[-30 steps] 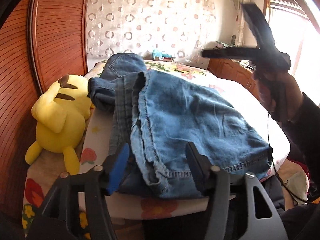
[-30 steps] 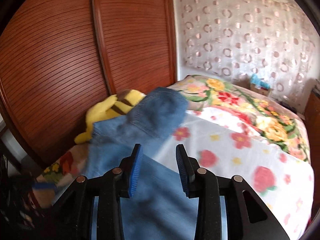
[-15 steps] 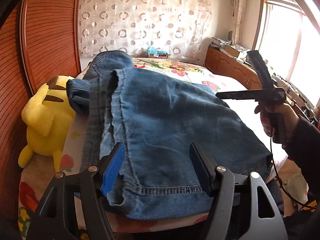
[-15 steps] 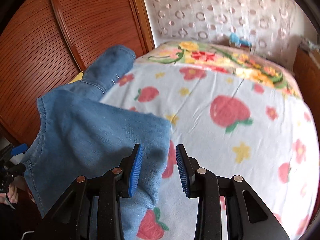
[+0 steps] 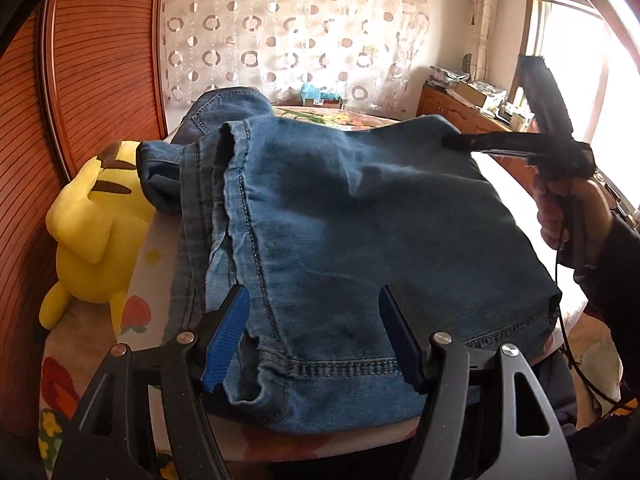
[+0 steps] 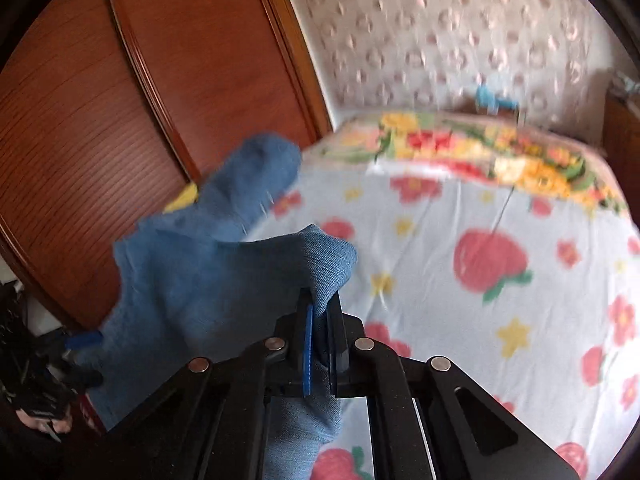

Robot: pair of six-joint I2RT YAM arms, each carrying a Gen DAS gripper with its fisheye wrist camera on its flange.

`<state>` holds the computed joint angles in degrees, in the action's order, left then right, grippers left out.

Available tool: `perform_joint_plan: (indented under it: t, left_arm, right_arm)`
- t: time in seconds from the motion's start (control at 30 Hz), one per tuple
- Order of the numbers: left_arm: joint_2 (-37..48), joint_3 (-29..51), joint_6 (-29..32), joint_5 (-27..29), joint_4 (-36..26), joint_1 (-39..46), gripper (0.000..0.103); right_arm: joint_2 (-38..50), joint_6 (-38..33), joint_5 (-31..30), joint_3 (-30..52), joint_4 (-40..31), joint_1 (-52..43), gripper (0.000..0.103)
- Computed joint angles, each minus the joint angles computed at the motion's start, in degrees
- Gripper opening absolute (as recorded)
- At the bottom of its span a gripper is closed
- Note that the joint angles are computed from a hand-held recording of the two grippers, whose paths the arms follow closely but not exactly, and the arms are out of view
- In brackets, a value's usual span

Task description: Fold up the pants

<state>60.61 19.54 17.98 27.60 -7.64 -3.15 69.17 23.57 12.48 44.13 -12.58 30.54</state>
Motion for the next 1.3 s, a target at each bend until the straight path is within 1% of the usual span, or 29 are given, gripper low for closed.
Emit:
perform_joint_plan:
  t: [0.03,0.07,0.13,0.17,0.23,0.33,0.4,0.47,0.6,0.73,0.77,0.8,0.83,0.87,0.9,0.93,1.03,1.1,1.17,1.3]
  left_arm:
    - [0.3,-0.1,-0.1,-0.1,0.3,0.1,0.068]
    - [0.7,0.0,-0.2,-0.1,0.6,0.1,0.068]
    - [1.2,-0.2,-0.2,-0.2,1.0,0.1,0.068]
    - [1.6,-0.1,-0.1,-0.2,1.3,0.3,0.068]
    - [1.9,-0.3,-0.1,-0.4,1.5,0.1,0.068]
    - [2.5,-0.3,0.2,-0.5,1.8,0.4,0.068]
    - [2.6,-0.5,0.3,-0.4,2.0,0.6,0.068]
    - [2.9,-0.6,0.6,-0.5,2.2,0.6,0.068]
    - [3.6,-0.5,0.2,-0.4,2.7,0.5,0.068]
    - [4.2,-0.6,0.2,-0.6,3.3,0.3,0.068]
    - [4.1,-0.7,0.3,-0.7,3.3,0.2,0.068]
    - [3.9,-0.7,0.5,-0.5,3.1,0.4,0.068]
    - [3.8,-0.7,0.7,-0.3,2.8,0.6,0.068]
    - [3.7,-0.6,0.8,-0.1,2.7,0.8,0.068]
    - [3.7,-0.5,1.0,0.0,2.4,1.0,0.068]
    - [3.5,-0.5,1.1,0.1,2.2,1.2,0.068]
    - [2.4,-0.1,1.6,1.2,1.1,2.5,0.068]
    - [0.9,0.7,1.7,2.3,-0.6,3.3,0.068]
    - [-1.9,1.8,1.6,2.7,-2.8,3.2,0.068]
    - [-6.9,4.5,0.3,2.7,-6.2,1.3,0.068]
  right_arm:
    - [0.6,0.0,1.0,0.7,-1.6,0.8,0.008]
    - [1.1,0.0,2.0,1.2,-3.2,1.4,0.012]
    - [1.6,0.8,3.9,1.1,-5.3,2.2,0.034]
    - [1.6,1.4,4.0,0.9,-5.8,2.3,0.038]
    - [0.7,2.8,2.6,-1.4,-5.3,2.1,0.053]
    - [-1.8,6.0,2.2,-4.3,-6.7,3.2,0.055]
    - [-4.3,7.5,1.6,-6.6,-7.0,4.6,0.055]
    - [-6.1,9.1,2.5,-7.1,-9.0,7.0,0.055]
    - [-7.8,11.0,0.7,-9.0,-9.2,9.0,0.055]
    - [-6.1,11.1,-1.6,-9.3,-7.9,8.1,0.055]
    - [-4.6,11.4,-2.6,-9.2,-7.0,7.4,0.055]
    - [-2.3,11.4,-1.9,-8.2,-5.3,7.5,0.054]
    - [-2.2,11.3,-2.4,-8.3,-4.8,7.5,0.041]
    - [-2.6,11.2,-3.4,-8.5,-4.6,7.4,0.034]
    - [-2.6,10.8,-4.5,-8.4,-4.4,7.1,0.022]
    - [-2.8,10.2,-4.1,-8.1,-4.6,7.6,0.011]
    - [-4.5,8.8,0.1,-5.2,-6.8,10.4,0.009]
    - [-7.8,8.3,1.0,-3.2,-7.9,11.6,0.008]
    - [-9.4,7.7,1.8,0.6,-10.2,12.7,0.007]
    - [-10.8,4.4,6.7,9.2,-16.6,15.3,0.007]
